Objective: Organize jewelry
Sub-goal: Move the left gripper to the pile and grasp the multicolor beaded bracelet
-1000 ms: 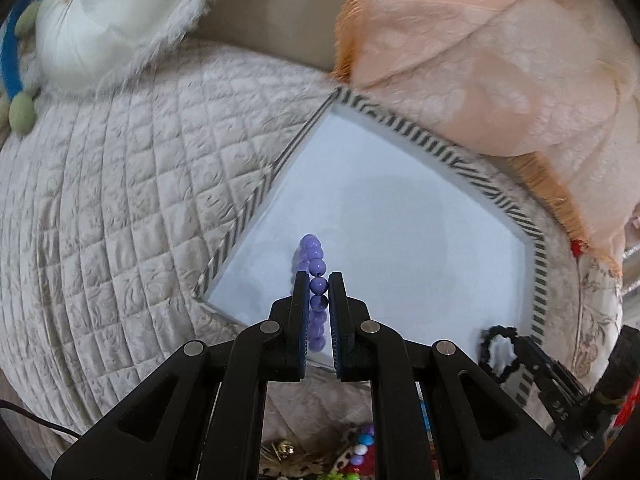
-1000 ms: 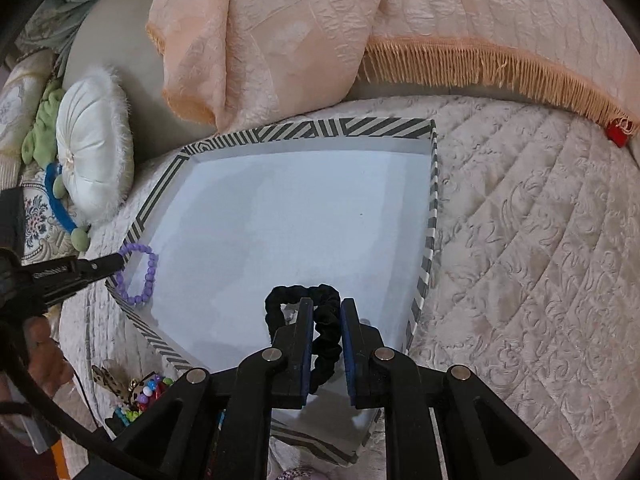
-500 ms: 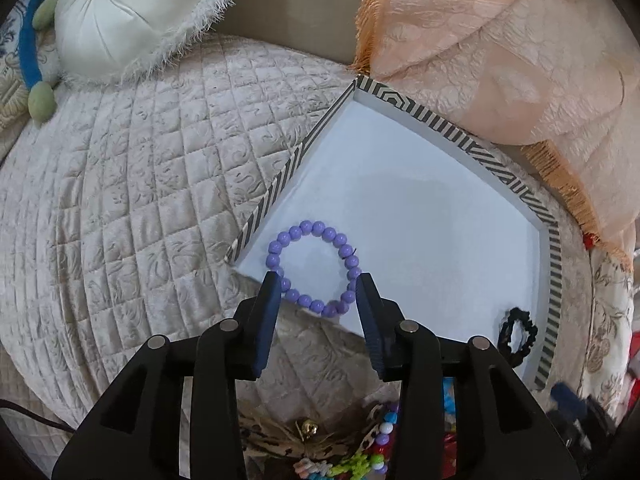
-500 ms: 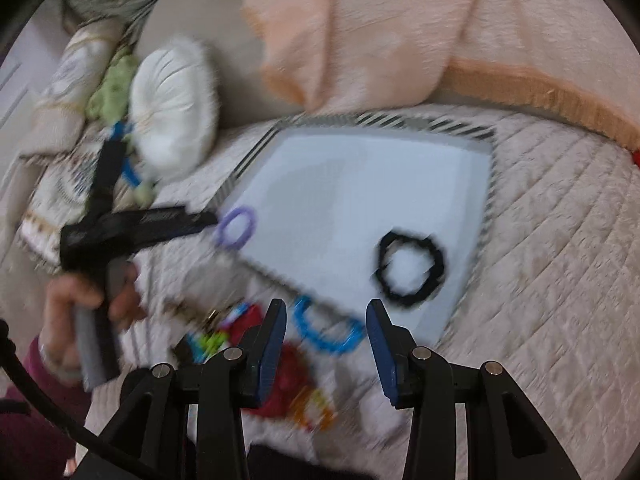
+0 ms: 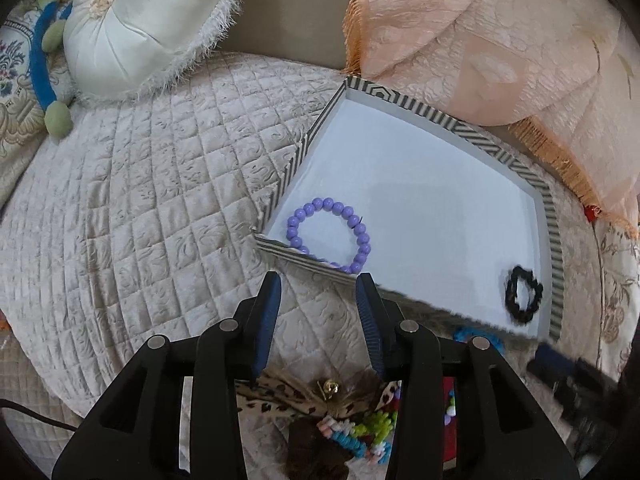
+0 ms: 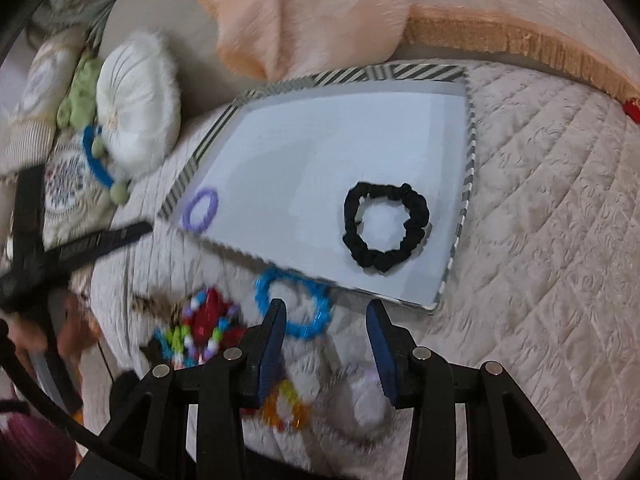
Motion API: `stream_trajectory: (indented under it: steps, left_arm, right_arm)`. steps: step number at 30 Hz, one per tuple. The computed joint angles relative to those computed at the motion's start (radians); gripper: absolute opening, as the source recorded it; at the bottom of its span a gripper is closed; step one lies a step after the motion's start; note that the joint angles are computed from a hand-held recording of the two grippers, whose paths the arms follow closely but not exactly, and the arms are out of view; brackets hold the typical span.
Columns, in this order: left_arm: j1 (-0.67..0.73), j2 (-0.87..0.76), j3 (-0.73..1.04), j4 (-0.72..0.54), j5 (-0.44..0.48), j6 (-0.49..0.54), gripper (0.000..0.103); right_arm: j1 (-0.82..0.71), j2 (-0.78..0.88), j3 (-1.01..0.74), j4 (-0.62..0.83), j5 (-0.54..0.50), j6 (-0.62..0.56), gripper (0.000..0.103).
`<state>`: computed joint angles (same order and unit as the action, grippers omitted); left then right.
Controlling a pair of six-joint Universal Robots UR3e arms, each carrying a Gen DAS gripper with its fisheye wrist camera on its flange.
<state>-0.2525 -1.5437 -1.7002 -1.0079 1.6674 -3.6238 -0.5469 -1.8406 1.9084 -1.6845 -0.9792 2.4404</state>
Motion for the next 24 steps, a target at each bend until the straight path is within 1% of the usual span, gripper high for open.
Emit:
stream_trajectory:
  steps: [3, 5, 8, 11, 15, 16, 18, 22, 24]
  left_arm:
    - [-0.009, 0.022, -0.017, 0.006, 0.013, -0.008, 0.038]
    - [-0.015, 0.041, -0.03, 0.001, 0.013, -0.007, 0.038]
    - [-0.024, 0.063, -0.041, -0.01, 0.0, 0.002, 0.038]
    - [-0.038, 0.085, -0.057, -0.012, -0.01, 0.006, 0.038]
    - [-0.066, 0.119, -0.08, -0.02, -0.002, 0.003, 0.038]
    - [-0.068, 0.134, -0.092, -0.021, 0.0, 0.008, 0.038]
    - [-0.079, 0.167, -0.111, -0.034, 0.009, 0.011, 0.038]
    - [-0.052, 0.251, -0.16, -0.079, -0.015, 0.028, 0.038]
    - [-0.027, 0.308, -0.199, -0.103, -0.042, 0.038, 0.038]
  right_arm:
    - [0.016, 0.06, -0.024, -0.069, 0.006, 0.06, 0.039]
    - [0.027, 0.092, -0.051, -0.07, 0.0, 0.078, 0.039]
    - [0.058, 0.095, -0.054, -0.099, -0.031, 0.096, 0.04]
    - [0.068, 0.059, -0.039, -0.069, -0.048, 0.063, 0.04]
    - [0.113, -0.005, 0.019, -0.122, -0.096, 0.061, 0.04]
    - [0.095, -0.024, 0.029, -0.107, -0.092, 0.037, 0.04]
    - [0.088, -0.058, 0.047, -0.096, -0.09, 0.028, 0.04]
    - [0.078, -0.116, 0.081, -0.077, -0.099, 0.013, 0.04]
    - [0.078, -0.139, 0.091, -0.069, -0.106, 0.007, 0.04]
